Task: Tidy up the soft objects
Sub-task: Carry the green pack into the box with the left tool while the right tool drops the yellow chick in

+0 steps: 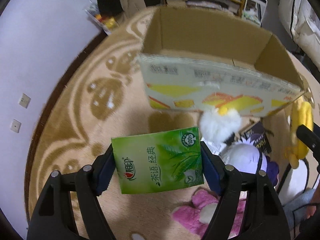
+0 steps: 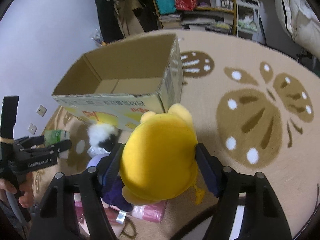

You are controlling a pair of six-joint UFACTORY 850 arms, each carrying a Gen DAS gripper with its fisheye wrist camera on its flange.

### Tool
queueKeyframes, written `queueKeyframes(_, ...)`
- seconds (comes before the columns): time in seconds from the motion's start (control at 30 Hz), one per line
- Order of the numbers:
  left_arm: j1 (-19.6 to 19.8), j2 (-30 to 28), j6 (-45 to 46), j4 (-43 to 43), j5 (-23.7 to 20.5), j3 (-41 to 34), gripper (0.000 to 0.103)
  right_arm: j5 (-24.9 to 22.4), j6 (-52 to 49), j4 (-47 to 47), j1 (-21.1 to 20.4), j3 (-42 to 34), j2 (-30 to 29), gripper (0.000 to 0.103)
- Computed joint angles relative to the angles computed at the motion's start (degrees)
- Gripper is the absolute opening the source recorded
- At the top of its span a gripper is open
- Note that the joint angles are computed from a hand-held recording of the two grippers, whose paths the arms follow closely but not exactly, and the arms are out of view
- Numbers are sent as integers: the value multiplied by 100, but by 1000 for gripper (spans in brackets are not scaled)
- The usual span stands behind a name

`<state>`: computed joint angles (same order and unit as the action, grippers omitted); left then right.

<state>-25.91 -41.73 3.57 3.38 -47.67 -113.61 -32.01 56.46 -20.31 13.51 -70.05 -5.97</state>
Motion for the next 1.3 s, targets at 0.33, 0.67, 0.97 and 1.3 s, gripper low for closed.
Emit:
queueKeyframes(0.33,37,335,-281,285,536,63,76,-189,1161,-1415,344,-68,300,75)
queueKeyframes(0.67,19,821,-621,603,1693,444,76,-244,1304,-2031,463,-407,253,75)
queueKeyframes(0.97,-73,728,-108,155,2021,74,76,-280,1033,-2223,461,-902,-11,75)
queueKeyframes(1.3,-121,-14,-126,119,1710,-1030,76,-130,588,-1988,174,-1406,-446,75)
